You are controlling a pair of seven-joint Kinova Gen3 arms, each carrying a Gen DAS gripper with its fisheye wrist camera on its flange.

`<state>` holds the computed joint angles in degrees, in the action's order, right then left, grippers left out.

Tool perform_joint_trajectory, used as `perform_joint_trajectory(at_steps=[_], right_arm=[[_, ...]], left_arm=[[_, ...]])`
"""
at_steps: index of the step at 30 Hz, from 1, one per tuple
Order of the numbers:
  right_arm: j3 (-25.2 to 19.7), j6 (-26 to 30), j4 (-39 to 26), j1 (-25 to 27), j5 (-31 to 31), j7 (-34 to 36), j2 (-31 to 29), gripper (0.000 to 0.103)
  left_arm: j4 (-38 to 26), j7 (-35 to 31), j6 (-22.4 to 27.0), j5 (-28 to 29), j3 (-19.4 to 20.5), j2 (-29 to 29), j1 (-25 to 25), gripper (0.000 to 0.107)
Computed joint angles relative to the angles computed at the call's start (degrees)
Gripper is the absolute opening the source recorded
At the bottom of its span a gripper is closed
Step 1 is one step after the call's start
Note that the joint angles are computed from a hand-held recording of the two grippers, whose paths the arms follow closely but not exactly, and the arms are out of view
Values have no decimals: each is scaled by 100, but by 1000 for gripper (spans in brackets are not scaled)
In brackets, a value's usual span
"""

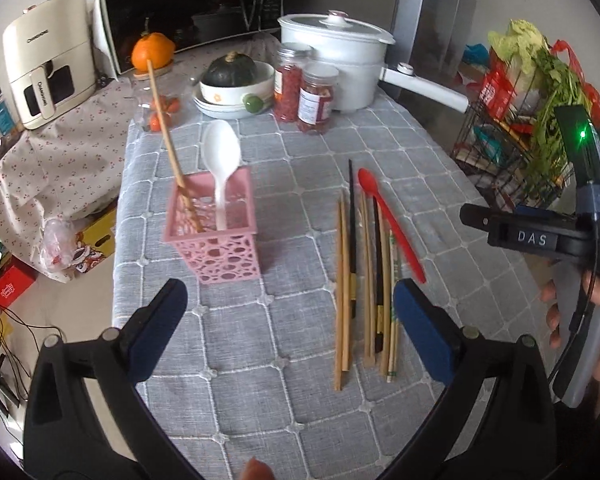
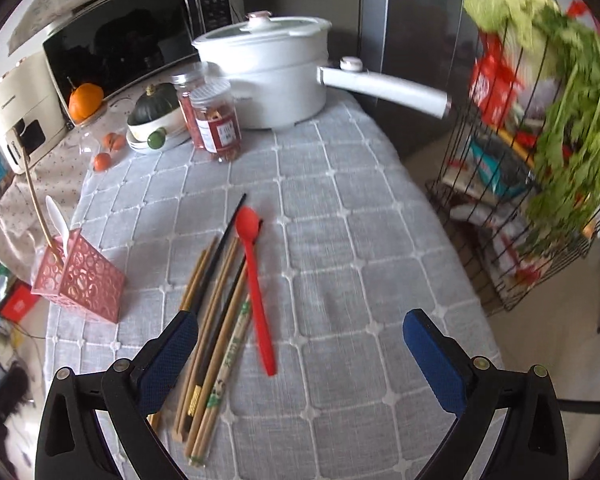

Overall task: Organize utensils
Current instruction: 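Move both tools back over the remaining chopsticks and red spoon, then grasp the black chopstick with the left tool and lift it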

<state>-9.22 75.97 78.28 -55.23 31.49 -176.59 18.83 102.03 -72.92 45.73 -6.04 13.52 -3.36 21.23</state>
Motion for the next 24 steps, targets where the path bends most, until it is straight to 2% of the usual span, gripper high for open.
perform_joint_trajectory(at_steps=[3,7,9,11,12,14,17,20,24], right_arm=[[-16,-131,301,157,-169,-62,-180,103],[-58,48,407,391,-396,227,-209,103],[-64,-63,552,552,-562,305,-300,103],[-76,-305,737,756,-771,357,-423,103],[-80,-432,826,872,-893,400,-483,103],[-80,-634,976,1044,-1040,423,-579,103],[-73,-1007,1181,1320,-1329,420,-704,103],[-85,-1413,1373,1568,-1581,518,-814,103],[-78,-1458,1380,1689,-1633,617,-767,103]], left_arm=[[-219,-193,147,299,29,283,93,102],[-539,-242,242,342,77,694,316,101],[-755,-173,261,273,57,950,436,93],[-1003,-224,342,379,10,1225,485,68],[-1168,-291,420,535,-10,1406,465,61],[-1568,-390,651,794,-39,1839,434,38],[-2088,-213,883,618,-214,2371,693,23],[-2502,-160,1016,561,-320,2752,798,13],[-3083,-104,1346,293,-479,3202,1012,8]])
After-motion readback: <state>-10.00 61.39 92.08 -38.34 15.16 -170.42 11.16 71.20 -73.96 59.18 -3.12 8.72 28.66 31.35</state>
